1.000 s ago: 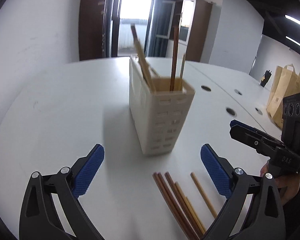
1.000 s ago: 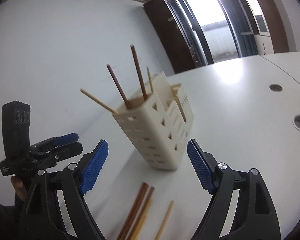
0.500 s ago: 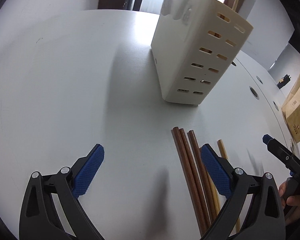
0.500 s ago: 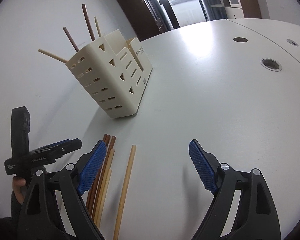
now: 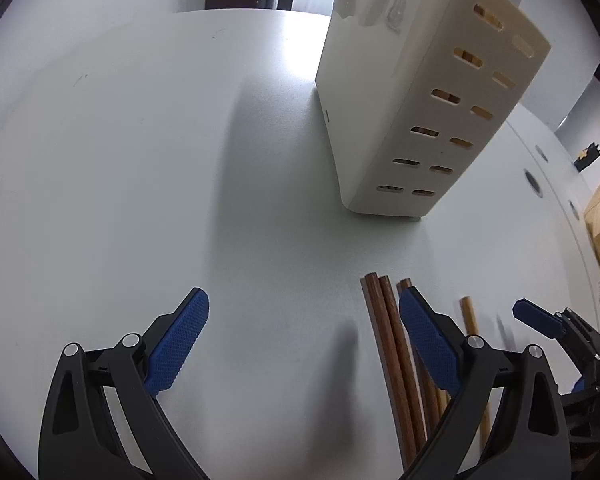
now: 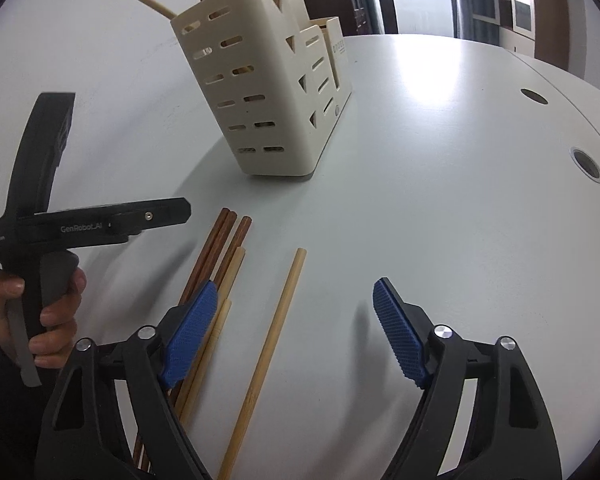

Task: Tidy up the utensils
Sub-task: 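Move both open tools down to the chopstick pile, then close the right tool on a light chopstick while the left tool grasps a dark chopstick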

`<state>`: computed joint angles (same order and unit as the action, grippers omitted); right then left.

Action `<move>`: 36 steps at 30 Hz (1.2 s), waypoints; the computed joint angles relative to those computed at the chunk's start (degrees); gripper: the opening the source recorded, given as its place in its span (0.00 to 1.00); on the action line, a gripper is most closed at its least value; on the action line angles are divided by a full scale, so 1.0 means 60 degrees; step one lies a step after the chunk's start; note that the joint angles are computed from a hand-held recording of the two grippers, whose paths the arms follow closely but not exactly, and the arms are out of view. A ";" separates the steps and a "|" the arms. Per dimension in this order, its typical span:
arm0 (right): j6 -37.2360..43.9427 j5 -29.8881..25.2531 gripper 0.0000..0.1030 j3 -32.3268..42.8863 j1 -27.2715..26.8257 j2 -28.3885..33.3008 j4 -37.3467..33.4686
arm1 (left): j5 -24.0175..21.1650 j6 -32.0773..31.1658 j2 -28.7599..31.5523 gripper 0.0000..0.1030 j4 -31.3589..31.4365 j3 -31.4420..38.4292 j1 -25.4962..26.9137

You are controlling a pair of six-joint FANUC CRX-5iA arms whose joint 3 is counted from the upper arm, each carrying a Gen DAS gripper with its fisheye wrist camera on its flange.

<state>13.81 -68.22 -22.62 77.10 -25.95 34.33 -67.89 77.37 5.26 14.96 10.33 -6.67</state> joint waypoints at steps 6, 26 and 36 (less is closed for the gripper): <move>0.0892 0.0208 0.41 0.0465 -0.0735 0.0587 -0.0545 | -0.0504 0.0159 0.0549 0.76 -0.0463 0.0749 -0.0284; 0.0417 0.0812 0.07 -0.0277 -0.0559 -0.0005 -0.0042 | -0.0879 0.0027 0.0426 0.64 0.0267 0.0677 -0.0124; 0.0486 0.0974 0.07 -0.0112 -0.0793 0.0087 -0.0318 | -0.0578 0.0208 0.0095 0.71 -0.0730 0.0461 -0.0594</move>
<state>16.72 -62.38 -23.29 72.34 -25.43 32.43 -71.36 78.62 5.83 10.58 13.09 -10.24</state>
